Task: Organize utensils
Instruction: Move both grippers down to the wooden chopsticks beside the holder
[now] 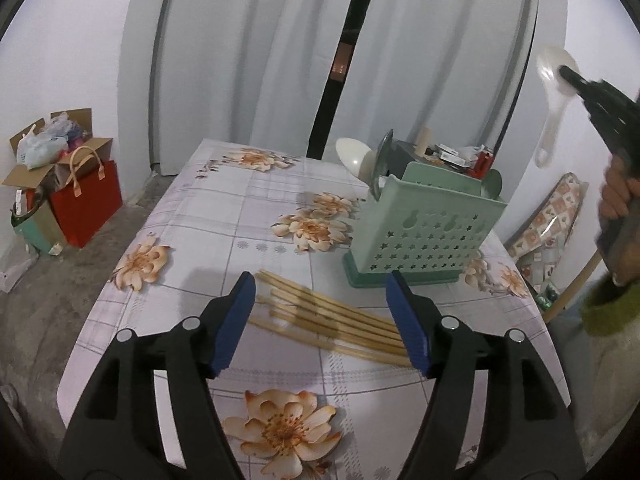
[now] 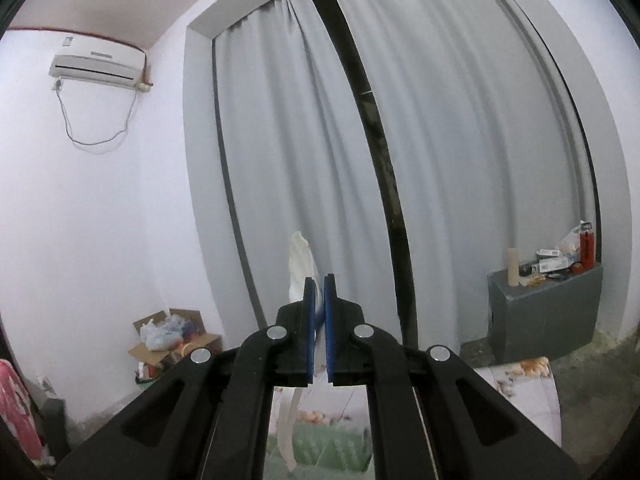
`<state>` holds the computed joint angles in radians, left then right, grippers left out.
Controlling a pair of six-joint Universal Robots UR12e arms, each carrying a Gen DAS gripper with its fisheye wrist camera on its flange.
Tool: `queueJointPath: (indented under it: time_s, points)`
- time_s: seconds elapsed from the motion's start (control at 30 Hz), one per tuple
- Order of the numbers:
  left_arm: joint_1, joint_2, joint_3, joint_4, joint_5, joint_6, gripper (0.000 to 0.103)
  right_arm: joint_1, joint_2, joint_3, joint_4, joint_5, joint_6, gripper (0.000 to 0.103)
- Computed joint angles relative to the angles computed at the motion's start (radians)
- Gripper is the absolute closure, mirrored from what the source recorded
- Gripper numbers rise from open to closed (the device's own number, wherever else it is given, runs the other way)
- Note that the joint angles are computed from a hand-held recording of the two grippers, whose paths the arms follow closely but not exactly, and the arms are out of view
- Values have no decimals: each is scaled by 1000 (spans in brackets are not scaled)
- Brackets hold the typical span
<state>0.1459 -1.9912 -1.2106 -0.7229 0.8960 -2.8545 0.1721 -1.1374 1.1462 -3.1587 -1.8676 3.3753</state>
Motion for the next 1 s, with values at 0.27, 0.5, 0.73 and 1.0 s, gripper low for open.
queueJointPath:
  time_s: [0.27,0.5,0.73,1.0]
  points:
    - [6,11,-22,-1,11,4,34,-1,92,-67,59,-73,-56,98]
    - [4,9,-24,-35,10,24,32,-3,61,21,162,-38,-31,69]
    - [-4,-1,-11,-71,1,32,31,0,-34,157,32,-47,46,51]
    - [-15,-4,-3,-151,1,61,31,-5,-106,263,34,149,149,51]
